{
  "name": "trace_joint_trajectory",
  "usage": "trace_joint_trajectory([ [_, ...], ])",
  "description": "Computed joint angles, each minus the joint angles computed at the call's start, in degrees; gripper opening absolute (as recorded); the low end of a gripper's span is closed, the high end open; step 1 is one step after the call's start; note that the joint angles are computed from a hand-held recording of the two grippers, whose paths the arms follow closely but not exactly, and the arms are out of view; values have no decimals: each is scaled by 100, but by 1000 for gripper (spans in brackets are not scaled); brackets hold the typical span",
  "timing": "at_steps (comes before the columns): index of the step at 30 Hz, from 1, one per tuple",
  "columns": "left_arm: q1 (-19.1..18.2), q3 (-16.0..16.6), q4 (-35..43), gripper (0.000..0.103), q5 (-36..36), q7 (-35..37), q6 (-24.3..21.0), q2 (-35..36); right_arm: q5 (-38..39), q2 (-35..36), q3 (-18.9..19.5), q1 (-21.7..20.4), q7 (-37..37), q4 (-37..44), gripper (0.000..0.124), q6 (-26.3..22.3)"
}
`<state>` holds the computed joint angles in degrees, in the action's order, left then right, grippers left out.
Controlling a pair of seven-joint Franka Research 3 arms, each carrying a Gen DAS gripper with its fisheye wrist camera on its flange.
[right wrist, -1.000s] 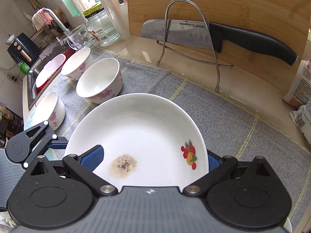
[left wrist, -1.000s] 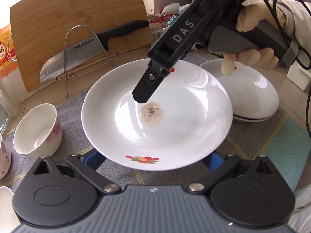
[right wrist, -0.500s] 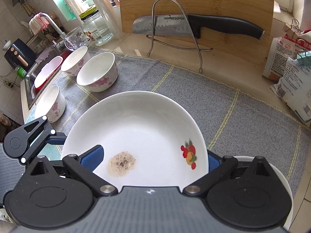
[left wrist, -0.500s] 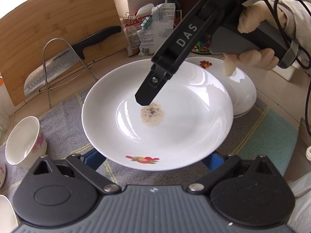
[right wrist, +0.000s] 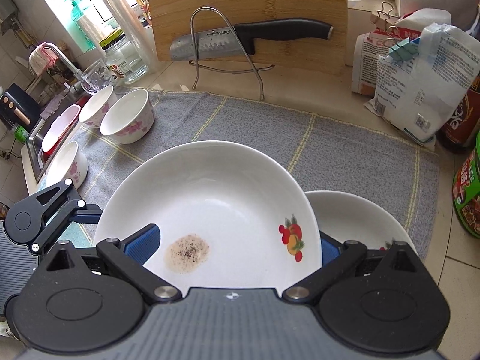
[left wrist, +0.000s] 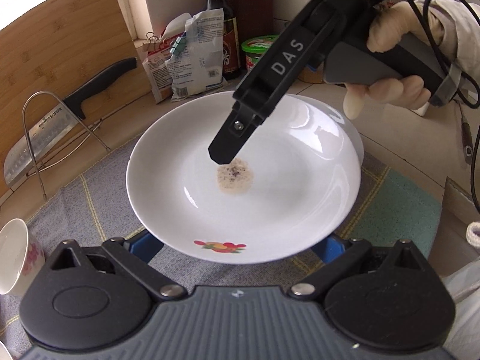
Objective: Organize plates and bowls
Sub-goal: 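Carry both held plates toward the plate stack by the green-lidded jar, then lower the held plates onto the stack and open both tools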
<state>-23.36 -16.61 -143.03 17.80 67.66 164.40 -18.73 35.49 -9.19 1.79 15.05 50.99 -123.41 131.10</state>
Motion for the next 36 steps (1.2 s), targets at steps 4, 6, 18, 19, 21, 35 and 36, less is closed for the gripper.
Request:
trace_joint_trajectory([
  [4, -124, 72, 131, 101, -113, 218, 85, 197, -66, -133, -69, -92, 70, -158, 103, 33],
  [6, -179, 97, 211, 101, -195, 343, 109, 310, -113, -181, -94, -135, 110, -225, 103, 63],
  [18, -390, 160, 535, 101, -823, 1129, 152, 752, -261, -332, -213, -338, 306, -524, 103, 96],
  [19, -375, 143, 550, 101, -833, 1143, 154, 769, -266, -334, -218, -350, 321, -540, 103, 103],
  [21, -345, 114, 602, 101, -841, 1162, 127, 815, -269, -332, -227, -367, 336, -557, 103, 116],
  [35, -200, 47, 826, 101, -820, 1308, -12, 1045, -263, -254, -240, -424, 402, -561, 103, 173],
  [36, -195, 45, 837, 101, -820, 1324, -24, 1057, -265, -254, -239, -426, 408, -561, 103, 172],
])
